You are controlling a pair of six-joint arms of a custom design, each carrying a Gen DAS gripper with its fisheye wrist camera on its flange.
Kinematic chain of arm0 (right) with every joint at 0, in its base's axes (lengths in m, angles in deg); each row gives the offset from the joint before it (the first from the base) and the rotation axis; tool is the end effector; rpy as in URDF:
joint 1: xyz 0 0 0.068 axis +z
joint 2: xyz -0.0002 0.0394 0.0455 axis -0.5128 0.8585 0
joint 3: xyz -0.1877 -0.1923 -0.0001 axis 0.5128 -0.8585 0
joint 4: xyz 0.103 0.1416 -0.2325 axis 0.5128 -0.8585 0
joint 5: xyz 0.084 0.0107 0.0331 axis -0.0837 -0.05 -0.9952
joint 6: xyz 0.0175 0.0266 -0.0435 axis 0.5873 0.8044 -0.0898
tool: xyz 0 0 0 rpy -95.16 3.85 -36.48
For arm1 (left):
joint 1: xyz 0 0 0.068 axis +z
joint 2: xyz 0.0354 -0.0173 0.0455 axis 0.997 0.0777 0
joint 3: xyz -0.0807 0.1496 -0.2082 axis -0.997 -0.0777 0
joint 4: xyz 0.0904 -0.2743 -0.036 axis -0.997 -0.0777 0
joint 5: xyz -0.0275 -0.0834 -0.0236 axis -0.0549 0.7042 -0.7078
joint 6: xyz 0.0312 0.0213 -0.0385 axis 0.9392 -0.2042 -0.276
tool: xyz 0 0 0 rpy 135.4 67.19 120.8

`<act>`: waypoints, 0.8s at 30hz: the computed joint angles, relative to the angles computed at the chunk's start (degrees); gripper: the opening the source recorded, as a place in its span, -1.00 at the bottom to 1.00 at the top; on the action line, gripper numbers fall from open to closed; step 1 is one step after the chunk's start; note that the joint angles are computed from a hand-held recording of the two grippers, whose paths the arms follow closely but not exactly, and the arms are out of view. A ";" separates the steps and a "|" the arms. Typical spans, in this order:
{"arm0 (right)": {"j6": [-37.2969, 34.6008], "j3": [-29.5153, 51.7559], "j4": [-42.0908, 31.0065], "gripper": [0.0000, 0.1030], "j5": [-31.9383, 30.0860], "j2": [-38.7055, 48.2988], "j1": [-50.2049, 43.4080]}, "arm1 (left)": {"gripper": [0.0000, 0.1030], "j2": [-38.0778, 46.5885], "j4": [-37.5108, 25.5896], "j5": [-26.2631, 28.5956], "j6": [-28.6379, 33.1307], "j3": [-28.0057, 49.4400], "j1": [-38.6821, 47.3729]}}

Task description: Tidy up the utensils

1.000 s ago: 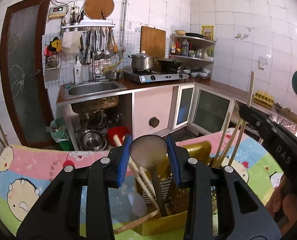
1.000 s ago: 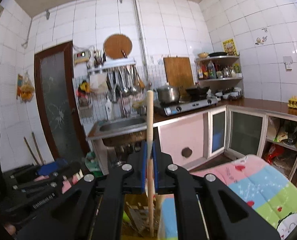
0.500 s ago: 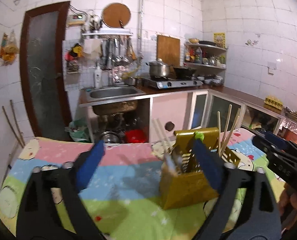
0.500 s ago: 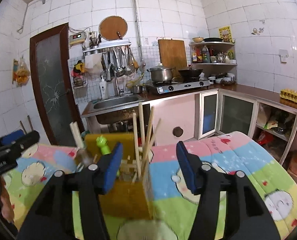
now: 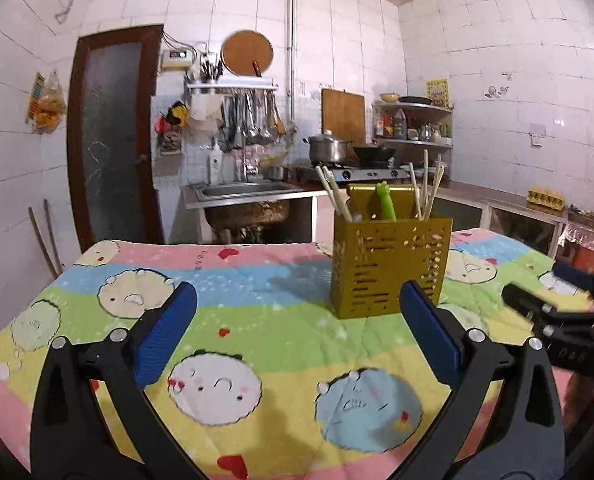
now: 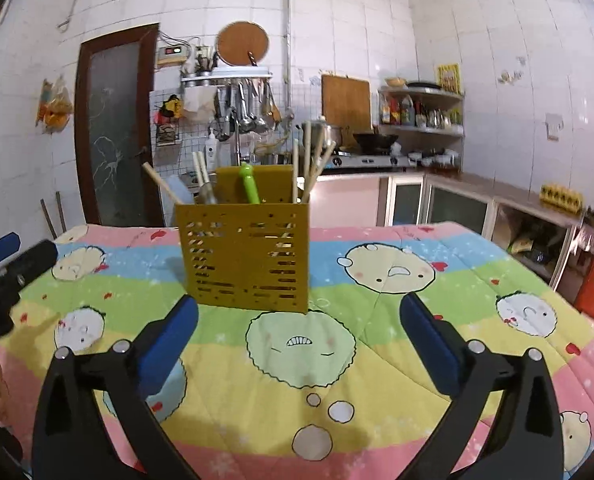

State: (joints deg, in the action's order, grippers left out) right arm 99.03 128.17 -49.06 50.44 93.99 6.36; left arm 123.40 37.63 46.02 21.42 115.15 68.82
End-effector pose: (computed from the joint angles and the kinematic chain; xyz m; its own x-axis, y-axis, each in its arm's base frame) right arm 0.3291 0.2292 0.2338 -0.3093 -0.0279 -0.9506 -0.1364 0.9905 0.0153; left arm 0.2981 -0.0762 0.2532 -0.2510 -0.0045 -0.9680 -0.0825 0.9965 0.0168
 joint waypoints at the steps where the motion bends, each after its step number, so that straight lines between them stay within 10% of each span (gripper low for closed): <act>1: 0.27 -0.63 0.76 0.91 0.17 -0.06 0.19 | 0.90 0.08 1.29 -0.81 0.01 -1.40 -0.38; 24: -0.54 -3.99 5.27 0.91 3.59 -0.39 1.86 | 0.91 -0.32 7.12 0.22 1.05 -6.10 -0.23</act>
State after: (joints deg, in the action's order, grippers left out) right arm 98.49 124.17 -43.79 54.03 93.60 8.22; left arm 123.07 44.74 46.24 22.47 109.05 68.59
